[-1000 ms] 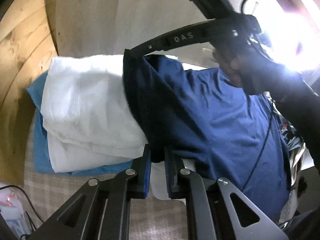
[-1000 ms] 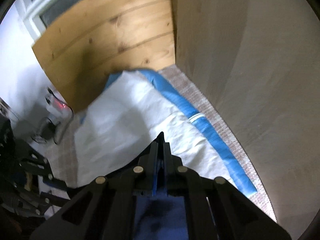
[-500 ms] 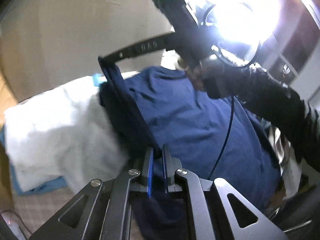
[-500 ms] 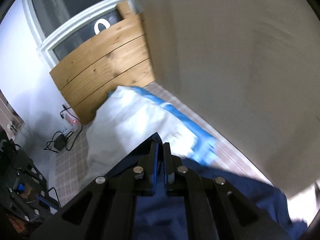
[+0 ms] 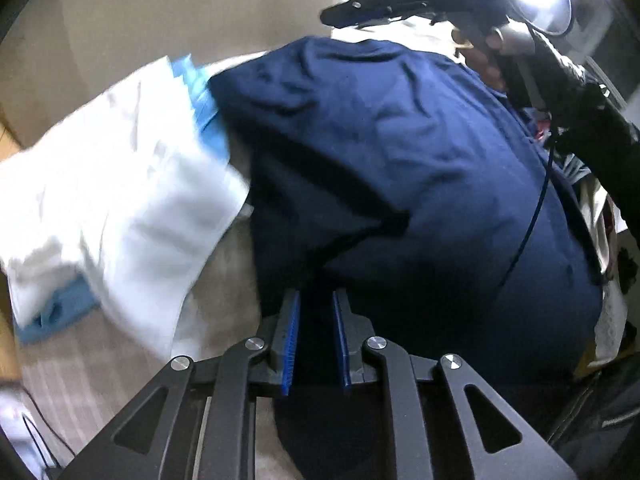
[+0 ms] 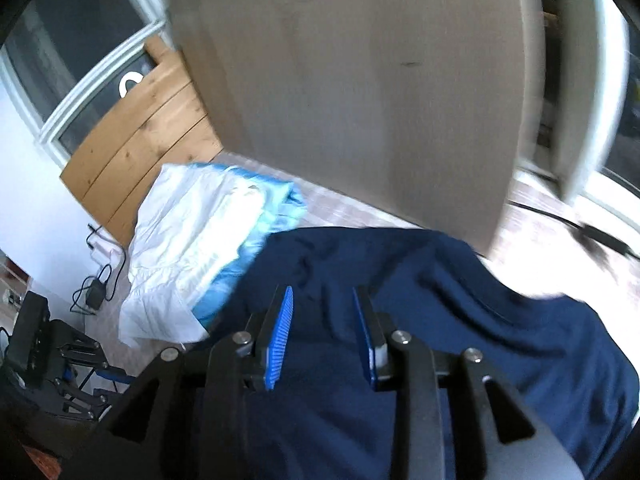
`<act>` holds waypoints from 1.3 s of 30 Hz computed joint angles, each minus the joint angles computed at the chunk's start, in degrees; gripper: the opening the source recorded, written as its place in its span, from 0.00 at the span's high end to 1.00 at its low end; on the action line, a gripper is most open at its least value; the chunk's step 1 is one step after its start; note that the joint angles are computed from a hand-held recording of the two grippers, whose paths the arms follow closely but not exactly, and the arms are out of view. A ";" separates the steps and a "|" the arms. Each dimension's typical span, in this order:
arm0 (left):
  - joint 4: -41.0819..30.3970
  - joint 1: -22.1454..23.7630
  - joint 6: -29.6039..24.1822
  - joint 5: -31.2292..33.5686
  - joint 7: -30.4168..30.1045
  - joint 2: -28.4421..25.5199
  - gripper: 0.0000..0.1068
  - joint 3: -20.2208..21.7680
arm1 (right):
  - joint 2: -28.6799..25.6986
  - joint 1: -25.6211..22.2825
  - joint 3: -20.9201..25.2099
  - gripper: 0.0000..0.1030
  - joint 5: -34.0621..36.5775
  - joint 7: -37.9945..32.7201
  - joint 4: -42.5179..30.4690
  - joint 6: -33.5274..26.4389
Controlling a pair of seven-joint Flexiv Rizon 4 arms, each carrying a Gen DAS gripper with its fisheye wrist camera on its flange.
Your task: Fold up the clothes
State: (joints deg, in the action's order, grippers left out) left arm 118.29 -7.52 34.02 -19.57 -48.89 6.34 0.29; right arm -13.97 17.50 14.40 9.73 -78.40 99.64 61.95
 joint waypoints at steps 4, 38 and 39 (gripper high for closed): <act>2.31 1.11 -1.26 0.89 -2.00 1.85 0.85 1.43 | -6.00 2.53 -0.05 0.71 -3.34 -0.83 -5.20 -3.60; 18.52 15.75 -23.11 6.87 -14.82 42.31 0.81 16.16 | -0.62 17.11 0.76 0.71 -29.25 6.93 7.79 -8.36; 18.42 16.12 -23.33 6.88 -14.45 42.03 0.81 16.42 | 0.22 16.68 1.09 0.71 -28.46 7.34 8.37 -7.88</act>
